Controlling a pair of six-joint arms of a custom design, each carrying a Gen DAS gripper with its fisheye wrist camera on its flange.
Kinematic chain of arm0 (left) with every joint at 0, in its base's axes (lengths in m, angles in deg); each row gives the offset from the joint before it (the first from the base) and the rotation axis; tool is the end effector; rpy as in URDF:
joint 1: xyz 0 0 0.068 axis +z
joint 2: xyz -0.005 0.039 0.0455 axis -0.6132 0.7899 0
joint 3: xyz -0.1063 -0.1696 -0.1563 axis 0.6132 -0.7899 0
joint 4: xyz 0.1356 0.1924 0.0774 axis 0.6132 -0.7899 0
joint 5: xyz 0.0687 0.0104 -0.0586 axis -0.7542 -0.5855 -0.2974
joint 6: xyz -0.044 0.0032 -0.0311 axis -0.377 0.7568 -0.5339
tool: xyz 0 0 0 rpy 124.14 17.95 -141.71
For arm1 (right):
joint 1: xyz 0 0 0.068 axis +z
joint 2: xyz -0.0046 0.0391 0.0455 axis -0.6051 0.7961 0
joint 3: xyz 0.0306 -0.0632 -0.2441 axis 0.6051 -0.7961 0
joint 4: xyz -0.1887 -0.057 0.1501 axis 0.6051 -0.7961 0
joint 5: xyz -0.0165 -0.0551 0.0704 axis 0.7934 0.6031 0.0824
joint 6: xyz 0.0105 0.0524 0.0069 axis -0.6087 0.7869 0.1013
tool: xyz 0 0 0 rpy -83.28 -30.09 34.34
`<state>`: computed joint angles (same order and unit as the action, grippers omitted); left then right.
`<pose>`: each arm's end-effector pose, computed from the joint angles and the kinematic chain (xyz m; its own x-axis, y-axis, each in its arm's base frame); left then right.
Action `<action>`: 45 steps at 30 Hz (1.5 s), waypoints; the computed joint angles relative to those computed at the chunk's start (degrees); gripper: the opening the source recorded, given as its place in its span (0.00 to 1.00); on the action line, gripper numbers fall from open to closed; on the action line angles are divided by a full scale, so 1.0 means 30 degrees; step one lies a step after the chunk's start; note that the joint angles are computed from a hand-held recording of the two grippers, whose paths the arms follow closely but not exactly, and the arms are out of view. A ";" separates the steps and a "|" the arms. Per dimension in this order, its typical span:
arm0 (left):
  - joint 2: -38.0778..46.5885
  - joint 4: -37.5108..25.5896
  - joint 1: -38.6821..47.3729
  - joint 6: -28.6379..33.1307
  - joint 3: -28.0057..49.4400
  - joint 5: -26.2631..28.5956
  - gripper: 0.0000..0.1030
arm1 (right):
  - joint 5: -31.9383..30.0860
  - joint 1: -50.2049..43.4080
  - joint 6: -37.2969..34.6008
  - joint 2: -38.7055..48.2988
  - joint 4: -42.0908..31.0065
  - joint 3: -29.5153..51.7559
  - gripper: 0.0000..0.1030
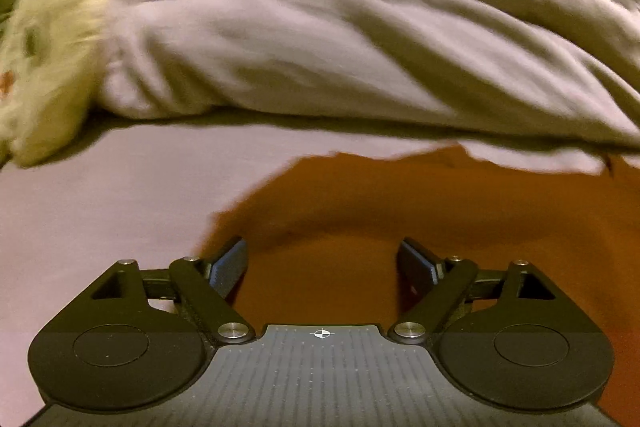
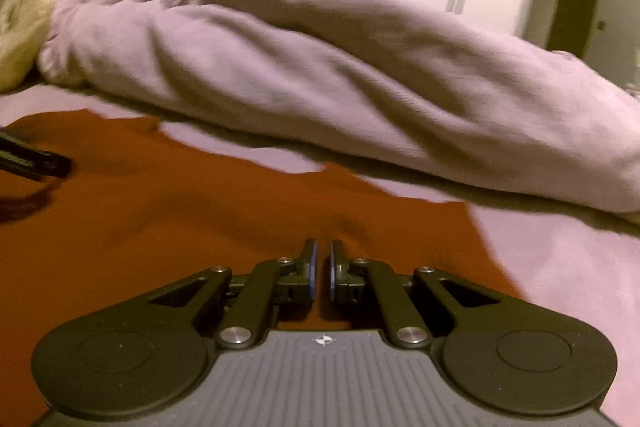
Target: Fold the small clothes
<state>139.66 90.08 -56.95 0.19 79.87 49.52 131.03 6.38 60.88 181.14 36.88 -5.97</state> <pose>0.3064 -0.1020 0.1249 -0.6398 0.2109 -0.7390 0.2402 0.9683 0.0684 0.2055 0.1600 0.1044 -0.5864 -0.0120 -0.8099 0.2047 0.9652 -0.1625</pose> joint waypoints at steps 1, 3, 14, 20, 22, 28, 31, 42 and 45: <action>-0.0229 0.0005 0.0447 -0.0091 -0.0192 -0.0105 0.86 | 0.0249 -0.0216 0.0353 -0.0485 -0.0362 -0.0505 0.03; -0.0844 -0.0809 0.1419 -0.0244 -0.0275 -0.0488 0.86 | 0.0497 -0.0811 0.1492 -0.1807 -0.1551 -0.1527 0.03; -0.7827 -0.7266 0.9876 0.3447 -0.4100 1.0215 0.90 | 0.3222 1.1382 2.3347 -0.3935 -2.0660 0.0539 0.23; -0.6857 -1.0885 1.1258 0.4023 -0.2795 1.2995 0.90 | 0.1136 1.2299 2.6720 -0.0168 -2.3559 0.2252 0.43; -0.6279 -1.1323 1.1315 0.3938 -0.2367 1.3650 0.90 | 0.0439 1.1830 2.8656 -0.0016 -2.5632 0.3133 0.42; -0.4153 -1.0375 1.1007 0.1724 -0.1110 1.4674 0.88 | -0.0822 1.4546 3.2743 -0.0391 -2.7185 0.4009 0.39; -0.2714 -1.0284 1.0832 0.0906 -0.0019 1.5345 0.68 | -0.1168 1.5898 3.2717 0.1098 -2.7256 0.5572 0.39; -0.0095 -1.2441 1.1581 0.1315 0.2187 1.7427 0.52 | 0.0219 1.5511 3.0507 0.1474 -2.6568 0.7226 0.39; 0.0504 -1.3174 1.1229 0.0710 0.3175 1.6918 0.29 | 0.0264 1.5411 3.0022 0.1693 -2.6173 0.7537 0.39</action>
